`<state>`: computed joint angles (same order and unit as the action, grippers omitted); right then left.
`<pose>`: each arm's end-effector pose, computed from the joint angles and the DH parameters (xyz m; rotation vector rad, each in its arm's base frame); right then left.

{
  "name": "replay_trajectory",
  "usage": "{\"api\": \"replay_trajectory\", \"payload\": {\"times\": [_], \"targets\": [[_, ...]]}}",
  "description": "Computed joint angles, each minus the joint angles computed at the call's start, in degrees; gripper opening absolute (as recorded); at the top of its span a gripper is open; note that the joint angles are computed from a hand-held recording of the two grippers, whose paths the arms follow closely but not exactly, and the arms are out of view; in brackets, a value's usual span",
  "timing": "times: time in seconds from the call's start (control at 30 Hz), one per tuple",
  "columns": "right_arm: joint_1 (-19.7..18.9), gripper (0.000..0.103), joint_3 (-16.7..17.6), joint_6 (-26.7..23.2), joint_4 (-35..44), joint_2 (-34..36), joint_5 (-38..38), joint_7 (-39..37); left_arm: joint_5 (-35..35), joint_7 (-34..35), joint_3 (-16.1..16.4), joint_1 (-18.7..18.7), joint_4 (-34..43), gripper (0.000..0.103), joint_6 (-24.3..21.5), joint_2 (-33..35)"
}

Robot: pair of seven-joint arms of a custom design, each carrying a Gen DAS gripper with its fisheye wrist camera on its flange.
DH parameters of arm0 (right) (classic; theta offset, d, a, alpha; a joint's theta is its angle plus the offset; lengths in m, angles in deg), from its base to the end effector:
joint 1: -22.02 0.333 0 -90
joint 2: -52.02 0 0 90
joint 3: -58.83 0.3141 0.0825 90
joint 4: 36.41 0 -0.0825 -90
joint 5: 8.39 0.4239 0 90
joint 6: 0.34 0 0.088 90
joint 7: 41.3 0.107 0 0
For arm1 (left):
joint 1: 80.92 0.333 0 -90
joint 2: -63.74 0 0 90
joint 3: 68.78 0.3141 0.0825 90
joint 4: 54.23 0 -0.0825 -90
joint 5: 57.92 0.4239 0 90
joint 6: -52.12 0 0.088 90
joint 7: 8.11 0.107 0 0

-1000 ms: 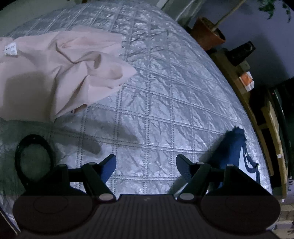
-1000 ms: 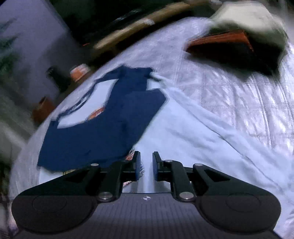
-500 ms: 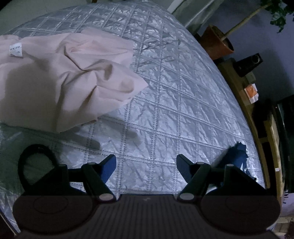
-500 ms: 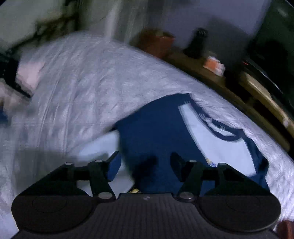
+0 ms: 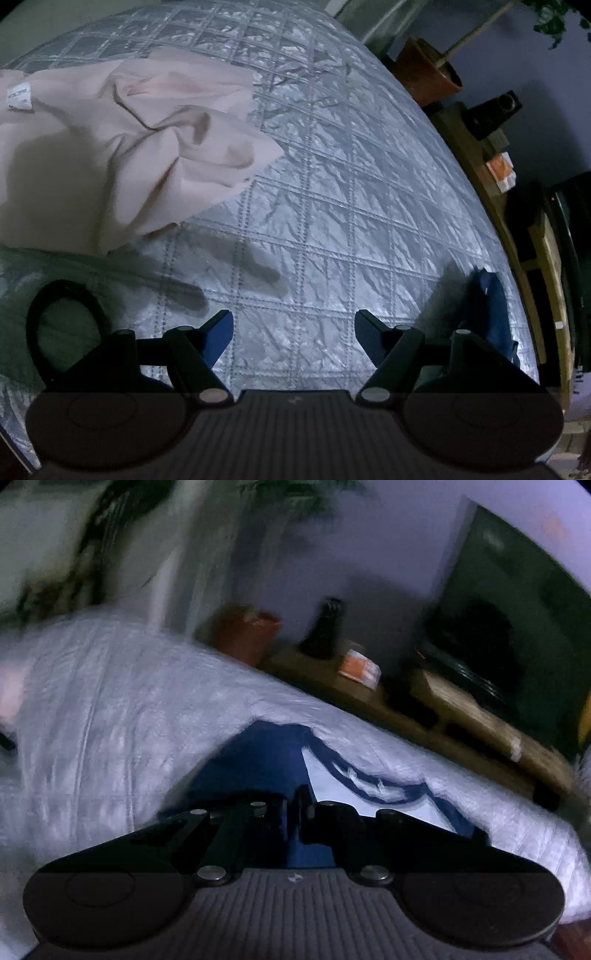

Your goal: Fold clothes

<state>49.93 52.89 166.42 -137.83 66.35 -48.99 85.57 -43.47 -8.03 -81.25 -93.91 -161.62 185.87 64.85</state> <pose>0.6385 0.3074 0.4947 -1.9223 1.3094 -0.8569 0.5818 -0.2715 0.5307 -2.8231 0.8406 -0.7136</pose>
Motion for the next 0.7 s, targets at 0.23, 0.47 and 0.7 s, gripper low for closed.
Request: {"api": "replay_trajectory", "payload": {"times": [0.23, 0.47, 0.7], "targets": [[-3.1, 0.039, 4.3, -8.1, -4.5, -2.3, 8.2, -11.9, 0.1, -0.8, 0.1, 0.2, -0.7, 0.069, -0.2, -0.5], [-3.2, 0.066, 3.0, -2.3, -6.1, -5.7, -0.3, -0.9, -0.6, -0.3, 0.1, 0.3, -0.9, 0.069, 0.3, -0.6], [-0.9, 0.073, 3.5, -6.4, 0.9, 1.4, -7.5, -14.5, -0.7, -0.2, 0.1, 0.3, -1.0, 0.069, 0.5, -0.6]]}}
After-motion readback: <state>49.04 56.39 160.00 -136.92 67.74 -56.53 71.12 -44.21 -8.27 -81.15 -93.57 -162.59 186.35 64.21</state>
